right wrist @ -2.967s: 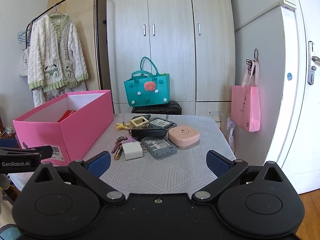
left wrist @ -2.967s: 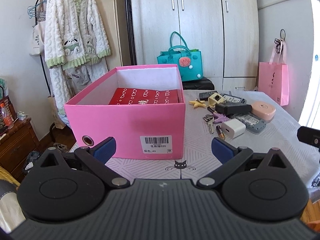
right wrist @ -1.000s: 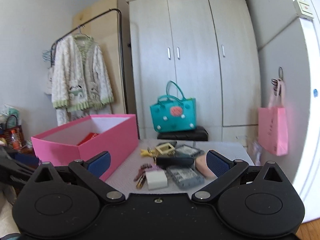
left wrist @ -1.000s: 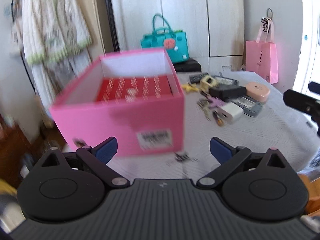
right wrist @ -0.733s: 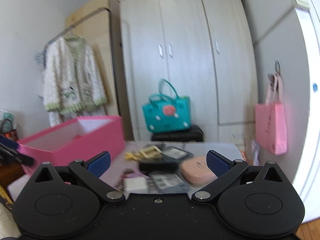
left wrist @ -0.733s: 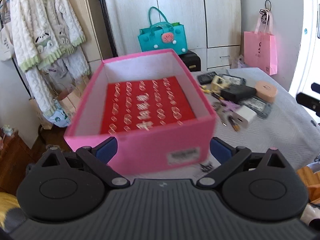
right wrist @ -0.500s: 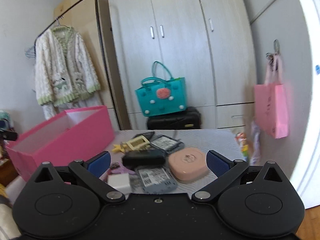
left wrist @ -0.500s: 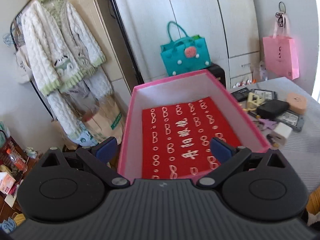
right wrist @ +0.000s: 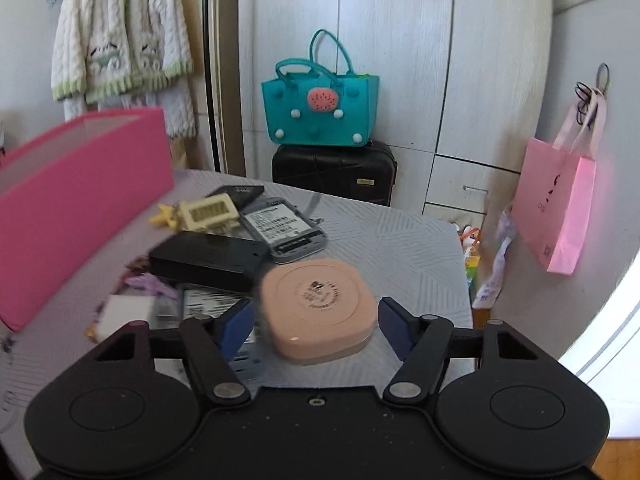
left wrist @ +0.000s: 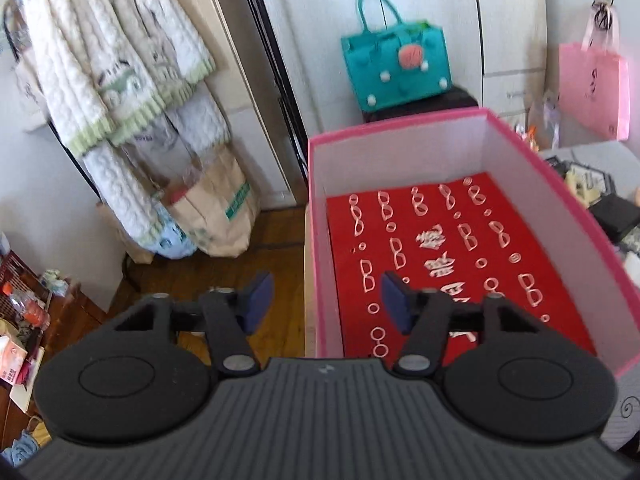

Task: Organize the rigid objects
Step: 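Reach the right gripper to the peach compact case and grasp it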

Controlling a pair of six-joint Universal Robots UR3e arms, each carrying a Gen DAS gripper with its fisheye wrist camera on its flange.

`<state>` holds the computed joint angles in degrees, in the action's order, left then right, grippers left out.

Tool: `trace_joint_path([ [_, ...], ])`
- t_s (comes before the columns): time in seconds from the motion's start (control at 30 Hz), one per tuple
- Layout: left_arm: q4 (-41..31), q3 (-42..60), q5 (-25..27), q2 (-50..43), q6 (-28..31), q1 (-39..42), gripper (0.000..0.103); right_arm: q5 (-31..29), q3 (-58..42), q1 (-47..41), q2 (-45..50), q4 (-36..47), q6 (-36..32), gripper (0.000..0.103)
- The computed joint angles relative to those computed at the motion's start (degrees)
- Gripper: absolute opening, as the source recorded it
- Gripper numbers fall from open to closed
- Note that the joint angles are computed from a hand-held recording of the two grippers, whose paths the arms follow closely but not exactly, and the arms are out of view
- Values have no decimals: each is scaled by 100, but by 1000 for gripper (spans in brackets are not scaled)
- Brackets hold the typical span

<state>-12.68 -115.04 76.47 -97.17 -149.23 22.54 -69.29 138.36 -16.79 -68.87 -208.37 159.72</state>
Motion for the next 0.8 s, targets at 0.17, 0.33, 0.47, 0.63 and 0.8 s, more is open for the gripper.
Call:
trace_joint_path([
  [0.17, -615, 805, 235, -623, 85, -78, 33, 200, -556, -101, 78, 997, -308, 74],
  [0.33, -977, 1324, 301, -1035, 107, -129, 32, 368, -1084, -136, 361, 1543, -281, 81],
  [0.47, -1180, 1645, 289, -1277, 261, -189, 7, 553, -1408, -167, 649, 1647, -35, 81],
  [0.63, -1518, 2120, 281, -1559, 146, -204, 7, 156, -1499, 97, 673, 1504, -20, 79],
  [0.8, -1643, 2533, 557, -1940, 100, -396, 7, 149, -1661, 75, 766, 1651, 53, 81],
])
